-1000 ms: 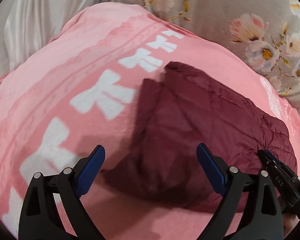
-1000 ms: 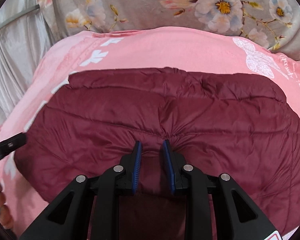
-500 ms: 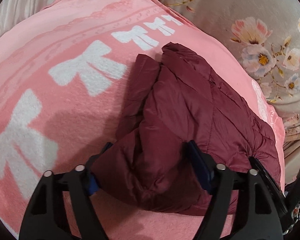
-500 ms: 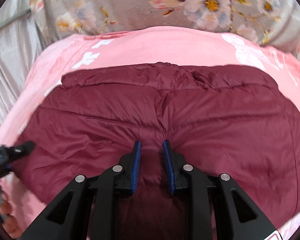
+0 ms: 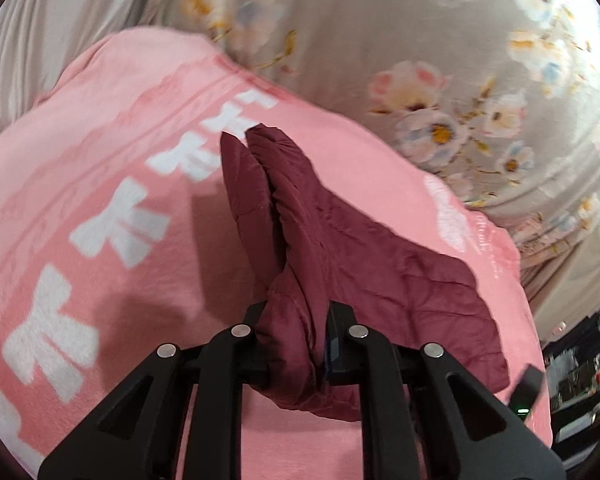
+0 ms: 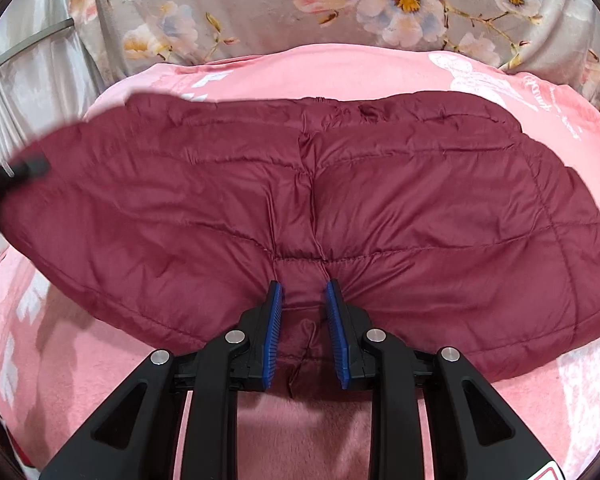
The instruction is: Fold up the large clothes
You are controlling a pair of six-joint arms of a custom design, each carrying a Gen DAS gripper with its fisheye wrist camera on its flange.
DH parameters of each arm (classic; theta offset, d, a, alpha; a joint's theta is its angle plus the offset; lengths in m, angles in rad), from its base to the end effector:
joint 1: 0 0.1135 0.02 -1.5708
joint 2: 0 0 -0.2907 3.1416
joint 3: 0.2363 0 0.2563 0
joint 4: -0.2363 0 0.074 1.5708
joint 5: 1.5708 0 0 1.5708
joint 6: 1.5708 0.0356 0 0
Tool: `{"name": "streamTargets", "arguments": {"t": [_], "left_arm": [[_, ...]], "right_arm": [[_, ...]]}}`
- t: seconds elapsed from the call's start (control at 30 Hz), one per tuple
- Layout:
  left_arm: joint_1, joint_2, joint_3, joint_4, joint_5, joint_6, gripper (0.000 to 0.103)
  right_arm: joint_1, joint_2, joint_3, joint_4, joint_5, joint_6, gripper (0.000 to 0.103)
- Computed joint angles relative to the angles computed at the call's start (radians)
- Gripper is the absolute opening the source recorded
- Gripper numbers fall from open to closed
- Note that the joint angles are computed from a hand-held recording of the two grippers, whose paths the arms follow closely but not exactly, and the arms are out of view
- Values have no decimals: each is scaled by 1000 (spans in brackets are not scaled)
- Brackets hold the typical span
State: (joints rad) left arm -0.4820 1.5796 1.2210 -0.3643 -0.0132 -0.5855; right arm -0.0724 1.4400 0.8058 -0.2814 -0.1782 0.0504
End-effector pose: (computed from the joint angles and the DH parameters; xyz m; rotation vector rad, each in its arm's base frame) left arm 0.3184 -0.1661 0.3004 -0.1287 2.3493 -0.5269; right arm 0.2845 -0.0143 0.2159 0.0769 2.4769 0.2120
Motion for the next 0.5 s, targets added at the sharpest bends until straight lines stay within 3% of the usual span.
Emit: {"name": "streamTargets", "arguments": {"t": [0.27,0.4,0.5], "left_arm": [[-119,43,177,-76,-45,59,14],[-196,103,287,-111,-70,76,14],[-269,187,421,-161,-117,114,14]], "right_arm": [[-39,-122,-20,-105,-70,13,23],[-19,-120,-73,-39,-58,1,23],[-72,-145,-50,-110,-133,2,20]]}}
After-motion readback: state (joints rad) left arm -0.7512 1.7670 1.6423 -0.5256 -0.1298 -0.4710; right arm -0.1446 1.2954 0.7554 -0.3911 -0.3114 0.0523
